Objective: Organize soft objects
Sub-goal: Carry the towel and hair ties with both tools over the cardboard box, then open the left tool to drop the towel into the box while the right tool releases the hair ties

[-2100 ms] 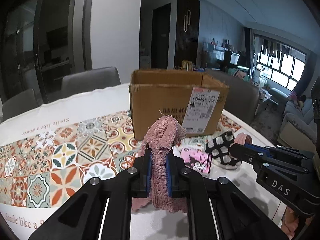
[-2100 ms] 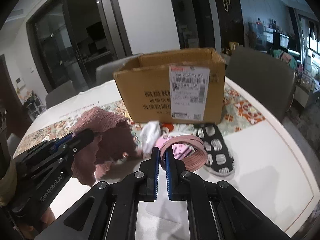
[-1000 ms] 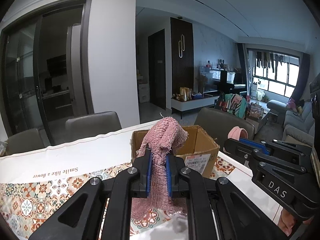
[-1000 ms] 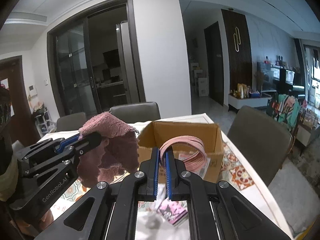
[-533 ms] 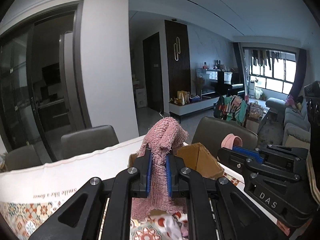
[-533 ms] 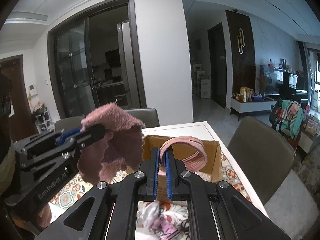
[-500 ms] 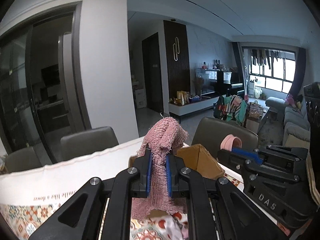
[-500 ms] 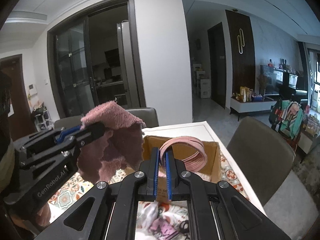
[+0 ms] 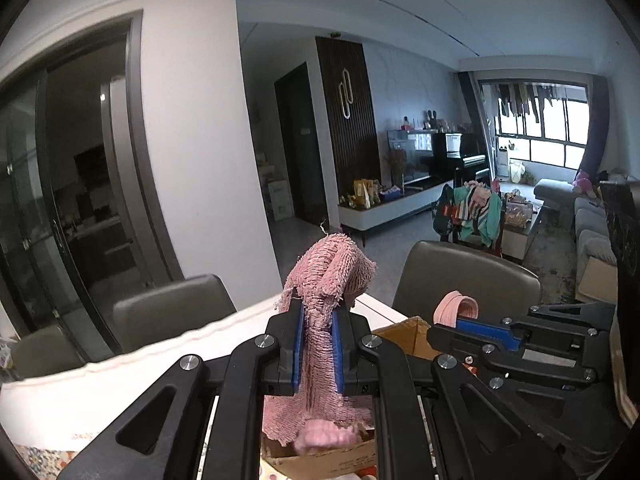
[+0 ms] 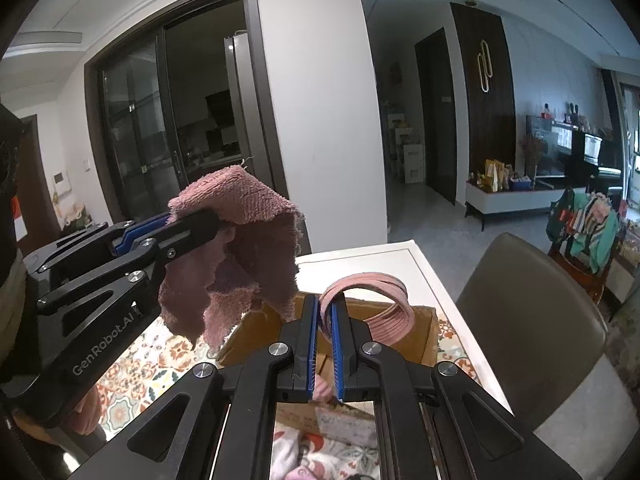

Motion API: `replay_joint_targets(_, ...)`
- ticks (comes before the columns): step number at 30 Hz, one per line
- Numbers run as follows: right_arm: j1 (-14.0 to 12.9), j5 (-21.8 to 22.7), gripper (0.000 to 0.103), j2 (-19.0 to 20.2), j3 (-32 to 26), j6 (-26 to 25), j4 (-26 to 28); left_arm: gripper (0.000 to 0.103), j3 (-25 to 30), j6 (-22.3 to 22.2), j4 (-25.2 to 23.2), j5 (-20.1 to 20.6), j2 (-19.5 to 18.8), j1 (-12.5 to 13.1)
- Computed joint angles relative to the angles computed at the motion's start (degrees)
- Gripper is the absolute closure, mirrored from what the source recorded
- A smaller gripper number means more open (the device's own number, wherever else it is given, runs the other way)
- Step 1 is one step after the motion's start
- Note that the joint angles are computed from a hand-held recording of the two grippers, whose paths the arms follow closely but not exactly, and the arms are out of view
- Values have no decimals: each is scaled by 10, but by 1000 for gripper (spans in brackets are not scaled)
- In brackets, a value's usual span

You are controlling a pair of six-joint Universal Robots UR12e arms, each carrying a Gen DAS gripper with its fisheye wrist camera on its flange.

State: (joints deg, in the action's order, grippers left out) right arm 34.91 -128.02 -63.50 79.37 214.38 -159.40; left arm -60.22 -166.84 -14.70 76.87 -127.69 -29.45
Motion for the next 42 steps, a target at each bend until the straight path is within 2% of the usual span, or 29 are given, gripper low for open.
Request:
replay_joint_targets(6,-17,41,96,2,12,13,4,90,37,1,-56,4,-29,-3)
replay_joint_targets(17,-47,126,96,4,31,49,54,88,60,19,-156,8,-53,-7)
replay_joint_targets(19,-49,129,96,4,32,53,68,84,56,22,-165,14,-53,-8)
replay_joint_targets(20,-50,130,96,4,30,52,74,79,58,23,-169,17,-54,-7)
replay_joint_targets(23,-53,139,94,3,32,58,88,67,52,21,-164,26,-52,-8)
replay_joint_targets(25,-55,146,94,3,30,59,95,66,45,23,-154,36,-49,-9)
replay_joint_targets(28,-58,161,92,1,29,59,103,60,36,28,-144,53,-43,-11)
replay_joint_targets(29,-56,161,88,2,26,60,106,57,34,25,-141,62,-41,-12)
replay_joint_targets(32,-55,153,63,4,17,57,129,51,25,17,-126,91,-37,-13)
replay_joint_targets(33,-55,156,60,5,11,54,141,51,24,15,-123,99,-36,-13)
replay_joint_targets(36,-53,150,59,7,-1,53,167,49,29,9,-130,117,-39,-12)
replay_joint_targets(38,-55,164,60,8,-15,63,208,49,26,-1,-133,122,-36,-10)
replay_joint_targets(40,-57,178,59,9,-25,66,227,49,23,-9,-133,119,-33,-7)
replay_joint_targets(42,-53,159,59,14,-42,66,262,49,18,-12,-132,120,-29,-5)
